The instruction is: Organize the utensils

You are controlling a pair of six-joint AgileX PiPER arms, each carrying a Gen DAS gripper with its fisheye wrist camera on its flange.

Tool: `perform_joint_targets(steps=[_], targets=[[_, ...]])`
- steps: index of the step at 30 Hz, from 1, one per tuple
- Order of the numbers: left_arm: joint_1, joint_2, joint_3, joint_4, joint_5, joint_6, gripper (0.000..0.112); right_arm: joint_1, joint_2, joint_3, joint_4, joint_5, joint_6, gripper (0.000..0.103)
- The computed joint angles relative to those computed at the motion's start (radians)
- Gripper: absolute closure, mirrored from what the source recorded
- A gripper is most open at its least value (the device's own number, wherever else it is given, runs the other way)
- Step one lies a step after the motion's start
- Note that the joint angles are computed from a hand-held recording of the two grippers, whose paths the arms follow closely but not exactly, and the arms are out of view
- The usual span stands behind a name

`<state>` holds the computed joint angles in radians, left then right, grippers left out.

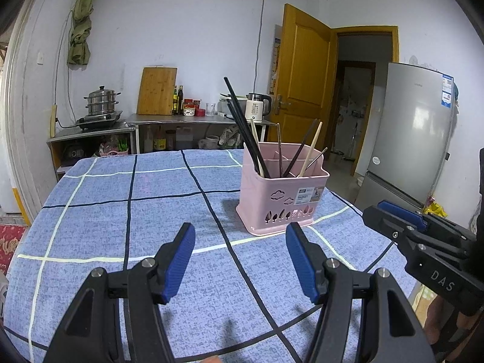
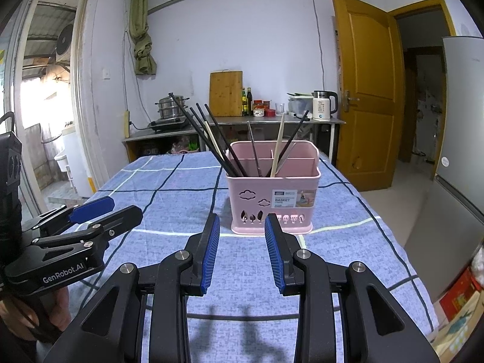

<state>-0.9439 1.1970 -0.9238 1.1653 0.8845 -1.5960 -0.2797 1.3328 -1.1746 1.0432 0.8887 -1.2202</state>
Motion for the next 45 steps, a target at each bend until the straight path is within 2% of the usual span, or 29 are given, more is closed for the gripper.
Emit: perform_joint_targets(steps=[45], targets=[[-0.005, -0.005, 0.006, -0.014, 0.011, 0.025, 0.048, 0.017, -0.007, 0.013, -0.002, -0.011, -0.002, 0.071]])
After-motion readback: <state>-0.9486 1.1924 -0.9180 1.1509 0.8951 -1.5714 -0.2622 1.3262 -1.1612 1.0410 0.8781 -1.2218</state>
